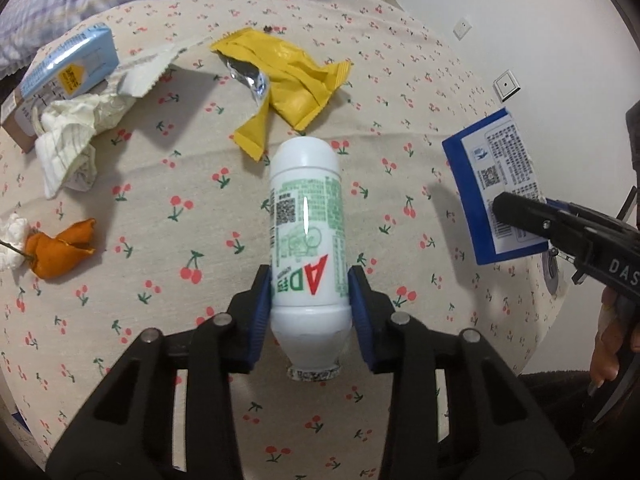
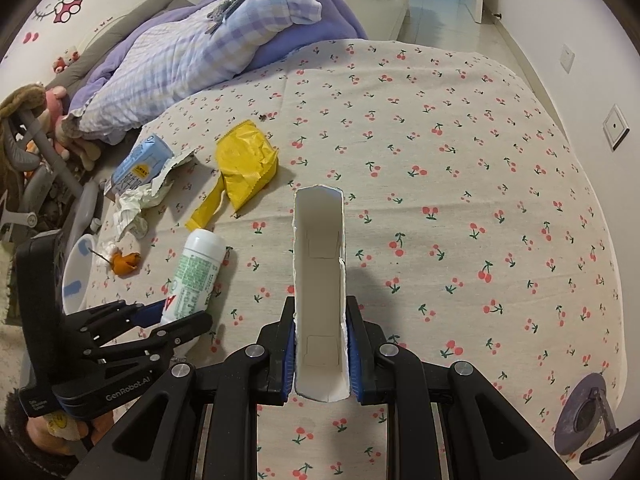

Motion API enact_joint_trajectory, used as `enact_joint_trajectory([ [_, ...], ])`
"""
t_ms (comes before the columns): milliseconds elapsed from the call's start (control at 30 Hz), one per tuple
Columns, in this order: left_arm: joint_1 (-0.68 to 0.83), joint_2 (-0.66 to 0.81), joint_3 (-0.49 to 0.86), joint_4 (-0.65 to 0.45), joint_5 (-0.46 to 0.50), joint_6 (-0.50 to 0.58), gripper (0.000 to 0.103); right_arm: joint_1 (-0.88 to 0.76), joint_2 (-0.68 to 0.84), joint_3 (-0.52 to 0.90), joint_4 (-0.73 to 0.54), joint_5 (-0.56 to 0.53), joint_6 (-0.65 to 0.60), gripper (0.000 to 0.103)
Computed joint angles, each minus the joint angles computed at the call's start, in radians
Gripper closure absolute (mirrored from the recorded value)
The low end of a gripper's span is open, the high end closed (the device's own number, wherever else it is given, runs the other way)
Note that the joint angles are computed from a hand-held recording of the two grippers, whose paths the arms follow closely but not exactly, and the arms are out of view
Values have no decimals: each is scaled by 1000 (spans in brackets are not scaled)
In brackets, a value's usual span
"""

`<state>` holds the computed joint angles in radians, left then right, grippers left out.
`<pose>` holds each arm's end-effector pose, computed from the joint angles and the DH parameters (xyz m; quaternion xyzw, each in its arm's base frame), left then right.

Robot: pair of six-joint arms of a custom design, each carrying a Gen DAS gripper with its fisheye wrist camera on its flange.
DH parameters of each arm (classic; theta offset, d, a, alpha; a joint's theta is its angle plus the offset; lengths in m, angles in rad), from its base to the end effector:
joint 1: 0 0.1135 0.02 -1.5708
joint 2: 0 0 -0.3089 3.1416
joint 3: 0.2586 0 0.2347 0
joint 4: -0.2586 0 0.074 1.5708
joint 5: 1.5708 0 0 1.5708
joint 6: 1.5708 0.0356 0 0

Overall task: Collect trash
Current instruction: 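Carry the AD bottle to the wastebasket and open the left tool while the right tool carries the carton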

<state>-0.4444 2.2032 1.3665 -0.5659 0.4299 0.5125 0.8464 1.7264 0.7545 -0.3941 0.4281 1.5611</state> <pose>0.3701 -0.1927 0.1296 0.4641 0.8560 -0.2096 0.0893 0.1880 0.1902 0.1609 0.3604 0.9031 0.0174 0.2331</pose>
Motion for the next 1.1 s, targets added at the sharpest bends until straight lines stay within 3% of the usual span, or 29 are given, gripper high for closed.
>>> enact_joint_trajectory([
  [433, 117, -51, 35, -41, 50, 41, 63, -17, 30, 105, -29, 19, -69, 81],
  [1100, 395, 25, 263, -157, 73, 56, 63, -54, 252, 495, -54, -7, -318, 81],
])
